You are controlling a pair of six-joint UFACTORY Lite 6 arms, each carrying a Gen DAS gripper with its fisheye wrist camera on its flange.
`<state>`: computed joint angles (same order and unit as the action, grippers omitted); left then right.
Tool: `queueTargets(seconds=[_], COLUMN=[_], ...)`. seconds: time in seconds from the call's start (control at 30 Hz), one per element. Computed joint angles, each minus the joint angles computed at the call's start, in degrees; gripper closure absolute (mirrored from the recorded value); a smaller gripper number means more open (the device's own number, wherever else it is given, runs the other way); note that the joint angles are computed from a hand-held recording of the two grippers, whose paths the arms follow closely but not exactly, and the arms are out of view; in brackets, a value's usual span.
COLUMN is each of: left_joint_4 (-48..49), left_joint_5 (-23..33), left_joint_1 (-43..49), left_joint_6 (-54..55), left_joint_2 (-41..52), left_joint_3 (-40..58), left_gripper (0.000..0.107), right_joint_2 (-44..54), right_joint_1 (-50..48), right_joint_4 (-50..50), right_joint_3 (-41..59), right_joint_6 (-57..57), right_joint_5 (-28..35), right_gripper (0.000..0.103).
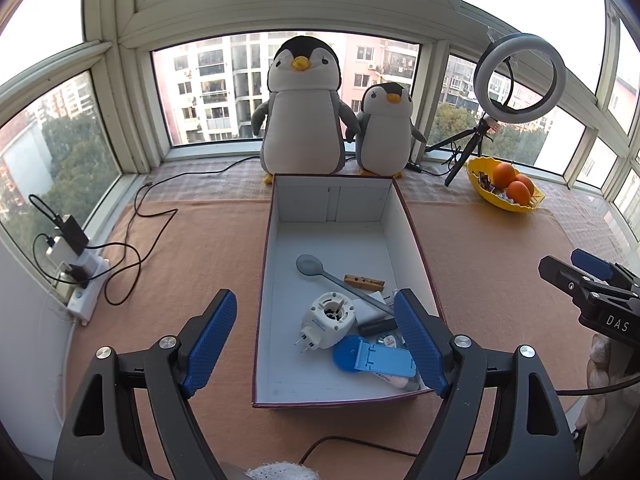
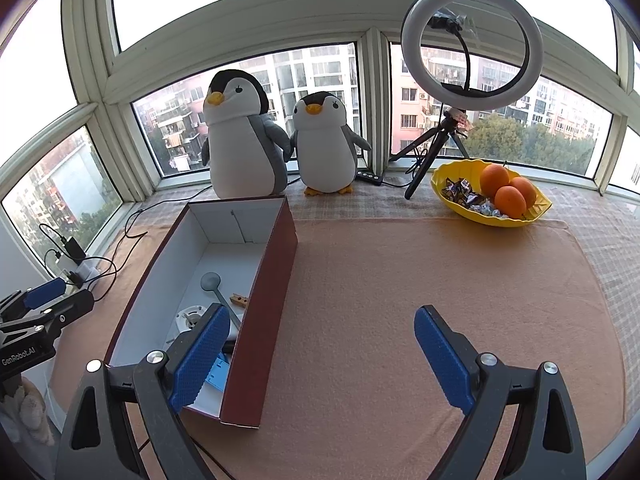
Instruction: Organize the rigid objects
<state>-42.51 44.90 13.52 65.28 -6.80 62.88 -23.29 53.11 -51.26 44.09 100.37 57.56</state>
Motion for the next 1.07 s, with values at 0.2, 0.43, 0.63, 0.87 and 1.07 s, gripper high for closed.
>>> queueTargets(seconds=[0.2,0.43,0.63,0.87,1.07], left_joint_4=[0.29,0.37,0.46,0.20,-0.97], left_joint_5=[0.08,-0.04,-0.21,-0.20,-0.95], left_joint_1=[-0.22,-0.28,-0.44,-0.49,-0.54], left_joint_6=[-0.11,-0.16,-0.27,0.26,2.58], left_joint_2=[0.03,0.11,0.19,0.36,-0.83], left_joint_3=[0.09,0.11,0.08,-0.06,-1.45], left_gripper=[0.026,0.026,0.026,0.026,0.026], right_joint_2=[-0.31,-0.27,0.19,0.58,0.52], right_joint_1=[-0.20,-0.49,-0.82,-1.04,-1.03], right_joint_4=[0.21,0.20,0.34,0.40,0.44], right_joint_3=[-0.40,-0.64,-0.58,-0.36,-0.62], right_joint_6=[-0.14,-0.15,-0.25,-0.27,-0.17], right_joint_5=[-0.23,-0.58,-1.11,-1.43,-1.34], right_gripper=[0.012,0.012,0.012,0.012,0.012])
